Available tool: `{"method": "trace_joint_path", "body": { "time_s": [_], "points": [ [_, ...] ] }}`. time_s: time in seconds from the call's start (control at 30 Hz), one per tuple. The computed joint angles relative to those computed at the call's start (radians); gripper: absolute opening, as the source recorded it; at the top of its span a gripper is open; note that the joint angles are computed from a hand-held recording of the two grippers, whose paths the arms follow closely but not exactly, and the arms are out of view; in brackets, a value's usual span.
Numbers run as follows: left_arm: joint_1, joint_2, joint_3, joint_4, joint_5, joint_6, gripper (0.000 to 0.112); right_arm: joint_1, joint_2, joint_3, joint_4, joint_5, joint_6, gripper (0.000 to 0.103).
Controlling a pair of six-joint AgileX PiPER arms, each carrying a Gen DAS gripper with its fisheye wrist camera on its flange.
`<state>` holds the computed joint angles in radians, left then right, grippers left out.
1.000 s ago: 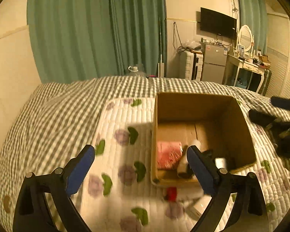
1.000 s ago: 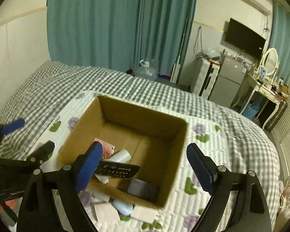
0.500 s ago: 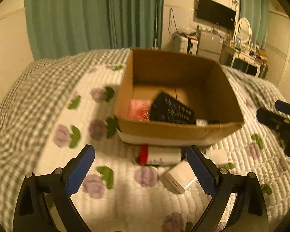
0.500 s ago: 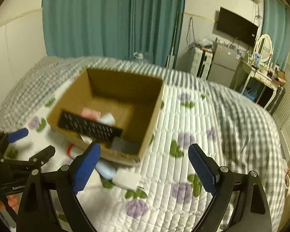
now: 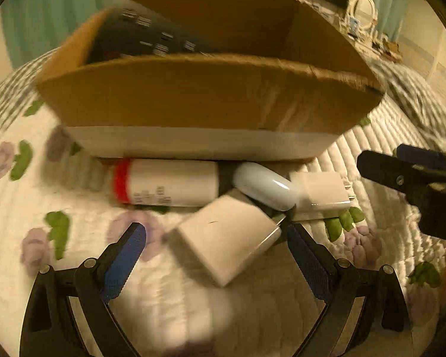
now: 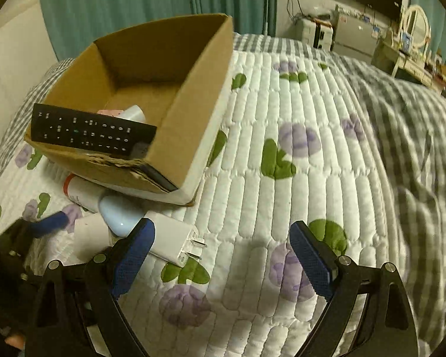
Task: Organize rigid objects
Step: 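Grasp the large white square charger with the left tool, then grasp the small white charger plug with the right tool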
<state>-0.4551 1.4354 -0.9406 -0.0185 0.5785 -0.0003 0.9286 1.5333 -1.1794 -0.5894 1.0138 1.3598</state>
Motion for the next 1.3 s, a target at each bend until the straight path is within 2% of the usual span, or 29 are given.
{"method": "trace_joint_path", "body": {
  "time_s": [0.1,0.13,0.17,0.2,0.33,0.43,0.53,0.6,0.7,0.83,1.0,1.03,1.13,1.3],
  "points": [
    [-0.039,0.054,-0.014,0.081,-0.008,-0.076,0.095,-0.021,-0.011,0.022,0.015,-0.036,0.002,0.092],
    [-0.039,0.052,-0.01,0.074,-0.015,-0.07,0.09,-0.02,-0.014,0.026,0.012,-0.038,0.009,0.092],
    [-0.035,0.039,0.001,0.043,-0.024,-0.029,0.078,-0.018,-0.019,0.031,0.008,-0.041,0.014,0.092],
    [-0.036,0.03,0.003,0.043,-0.022,-0.024,0.077,-0.014,-0.021,0.034,0.003,-0.041,0.02,0.092],
    [-0.009,-0.023,0.011,0.006,0.019,0.014,0.077,-0.002,-0.012,0.023,-0.007,-0.033,0.017,0.092],
    [0.016,-0.098,0.033,0.076,0.047,-0.048,0.077,0.02,0.007,-0.001,-0.021,-0.019,0.004,0.092],
    [0.103,-0.156,0.034,0.031,0.079,0.0,0.077,0.027,0.038,-0.032,-0.013,-0.029,-0.046,0.092],
    [0.143,-0.157,0.021,0.024,0.088,0.019,0.077,0.026,0.071,-0.058,0.007,-0.034,-0.09,0.092],
    [0.149,-0.169,0.024,0.075,0.083,-0.037,0.077,0.016,0.137,-0.111,0.056,-0.039,-0.177,0.092],
    [0.221,-0.164,0.042,-0.007,0.074,0.048,0.077,-0.006,0.218,-0.17,0.109,-0.012,-0.253,0.092],
    [0.202,-0.124,0.007,-0.021,0.09,0.038,0.077,-0.023,0.273,-0.206,0.121,0.005,-0.28,0.091],
    [0.199,-0.128,0.016,-0.023,0.089,0.039,0.077,-0.024,0.275,-0.208,0.12,0.003,-0.28,0.089],
    [0.192,-0.132,0.023,-0.026,0.094,0.042,0.077,-0.019,0.277,-0.212,0.106,-0.011,-0.281,0.067],
    [0.19,-0.157,0.027,-0.03,0.108,0.054,0.077,0.029,0.262,-0.202,0.056,0.0,-0.222,0.065]
  ]
}}
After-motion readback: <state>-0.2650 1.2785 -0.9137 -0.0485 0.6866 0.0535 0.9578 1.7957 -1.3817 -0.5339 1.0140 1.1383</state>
